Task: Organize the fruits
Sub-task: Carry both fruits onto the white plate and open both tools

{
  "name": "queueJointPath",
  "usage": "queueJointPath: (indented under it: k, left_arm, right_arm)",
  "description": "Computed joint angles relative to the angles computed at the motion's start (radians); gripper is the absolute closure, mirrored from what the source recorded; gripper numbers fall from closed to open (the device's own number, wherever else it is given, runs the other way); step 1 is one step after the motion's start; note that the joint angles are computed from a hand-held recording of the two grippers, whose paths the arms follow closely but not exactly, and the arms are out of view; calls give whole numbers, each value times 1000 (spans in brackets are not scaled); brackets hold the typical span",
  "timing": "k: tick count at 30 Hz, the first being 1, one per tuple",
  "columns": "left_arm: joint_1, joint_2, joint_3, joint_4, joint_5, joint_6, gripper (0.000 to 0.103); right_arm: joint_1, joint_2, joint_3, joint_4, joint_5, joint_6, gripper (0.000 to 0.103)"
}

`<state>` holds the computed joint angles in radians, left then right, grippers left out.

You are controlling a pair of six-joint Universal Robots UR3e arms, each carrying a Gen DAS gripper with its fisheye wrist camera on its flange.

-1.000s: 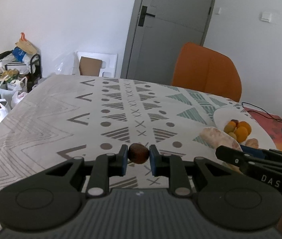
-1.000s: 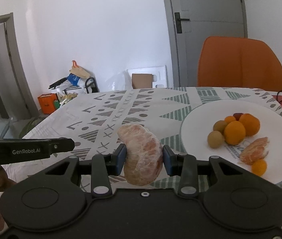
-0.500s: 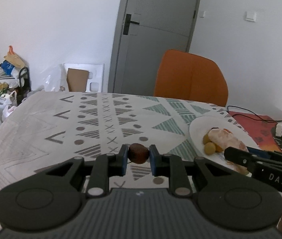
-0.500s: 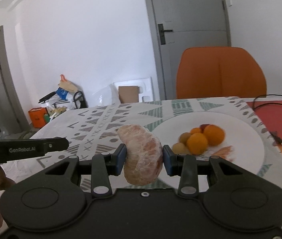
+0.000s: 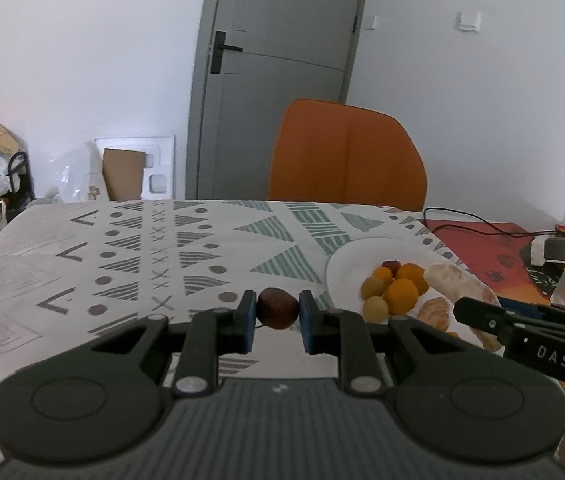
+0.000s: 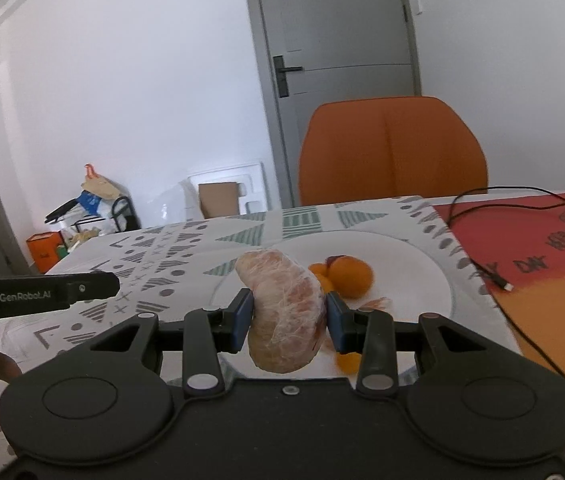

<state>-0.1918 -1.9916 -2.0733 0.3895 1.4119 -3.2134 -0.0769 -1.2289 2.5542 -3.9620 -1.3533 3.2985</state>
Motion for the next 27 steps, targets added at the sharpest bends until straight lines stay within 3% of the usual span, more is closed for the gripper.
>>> queueJointPath:
  k: [15,27]
  left_arm:
    - [-99,-120,202,-94,23,11,82]
    - [-149,-200,332,-165,4,10,81]
  right_arm:
    - [-172,13,96,-81,76,-24,66]
    - [-211,41,73,-70,76,-32,65]
